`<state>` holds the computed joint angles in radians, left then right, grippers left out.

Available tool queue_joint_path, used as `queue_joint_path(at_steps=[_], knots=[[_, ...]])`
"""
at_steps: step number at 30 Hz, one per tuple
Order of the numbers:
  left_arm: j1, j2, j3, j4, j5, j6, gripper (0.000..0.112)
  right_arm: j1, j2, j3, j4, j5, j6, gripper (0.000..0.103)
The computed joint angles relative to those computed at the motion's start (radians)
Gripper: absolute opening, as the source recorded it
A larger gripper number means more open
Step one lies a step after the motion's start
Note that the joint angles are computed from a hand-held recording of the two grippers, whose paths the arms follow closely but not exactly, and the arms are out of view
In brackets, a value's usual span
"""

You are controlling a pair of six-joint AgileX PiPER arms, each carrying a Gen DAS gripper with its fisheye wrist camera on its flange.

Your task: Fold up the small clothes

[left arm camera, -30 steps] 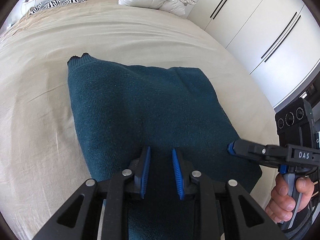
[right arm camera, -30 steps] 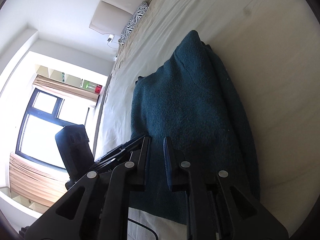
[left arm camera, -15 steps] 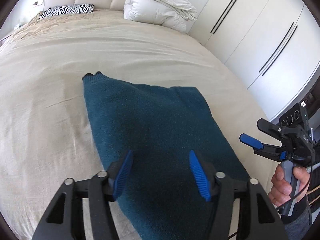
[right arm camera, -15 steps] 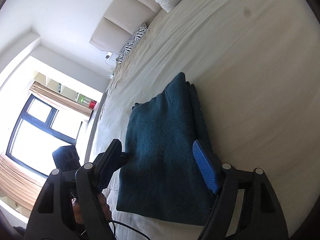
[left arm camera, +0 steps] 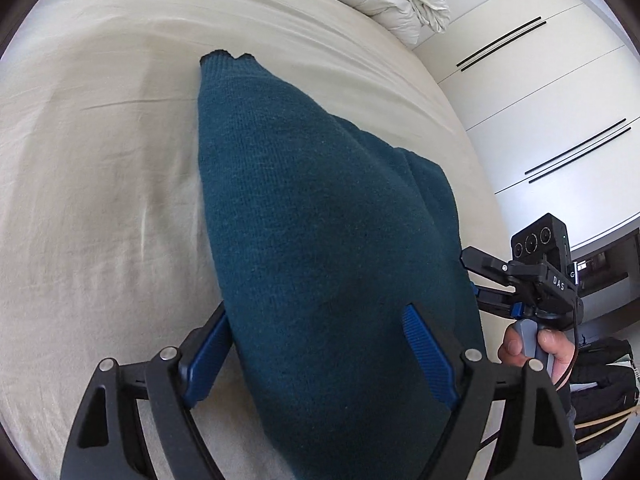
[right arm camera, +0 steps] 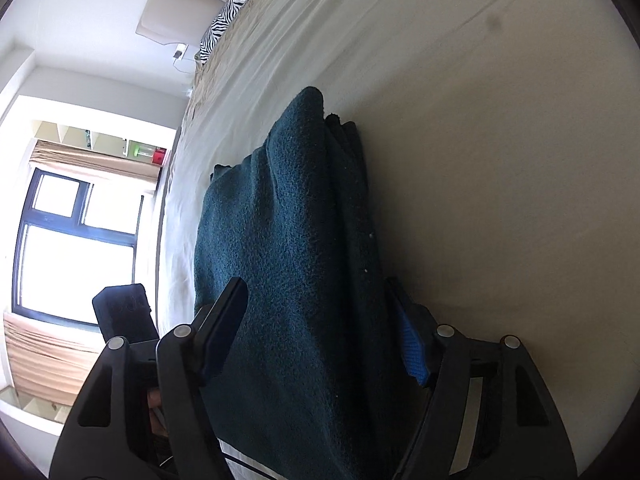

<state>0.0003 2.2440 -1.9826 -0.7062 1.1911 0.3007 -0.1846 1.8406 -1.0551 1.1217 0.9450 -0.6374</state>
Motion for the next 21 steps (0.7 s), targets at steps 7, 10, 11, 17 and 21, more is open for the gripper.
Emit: queue_joint_path(at_steps=[7, 10, 11, 17, 21], knots=[[-0.045, 0.015, -0.068, 0.104, 0.012, -0.067, 0.06, 0.189, -0.02, -0.119, -0.343, -0.138, 0.306, 0.028], [-0.042, -0.063, 0.019, 0.126, -0.023, -0.041, 0.048, 0.291, -0.113, -0.093, -0.54, -0.226, 0.48, 0.021], [-0.043, -0.097, 0.051, 0.136, -0.036, -0.036, 0.046, 0.33, -0.146, -0.083, -0.617, -0.25, 0.556, 0.021], [0.036, -0.382, 0.334, 0.133, -0.082, 0.114, 0.045, 0.524, -0.388, -0.014, -0.874, -0.248, 0.874, 0.02], [0.181, -0.544, 0.459, 0.103, 0.018, 0.245, 0.045, 0.734, -0.508, -0.006, -0.987, -0.218, 1.102, 0.02]])
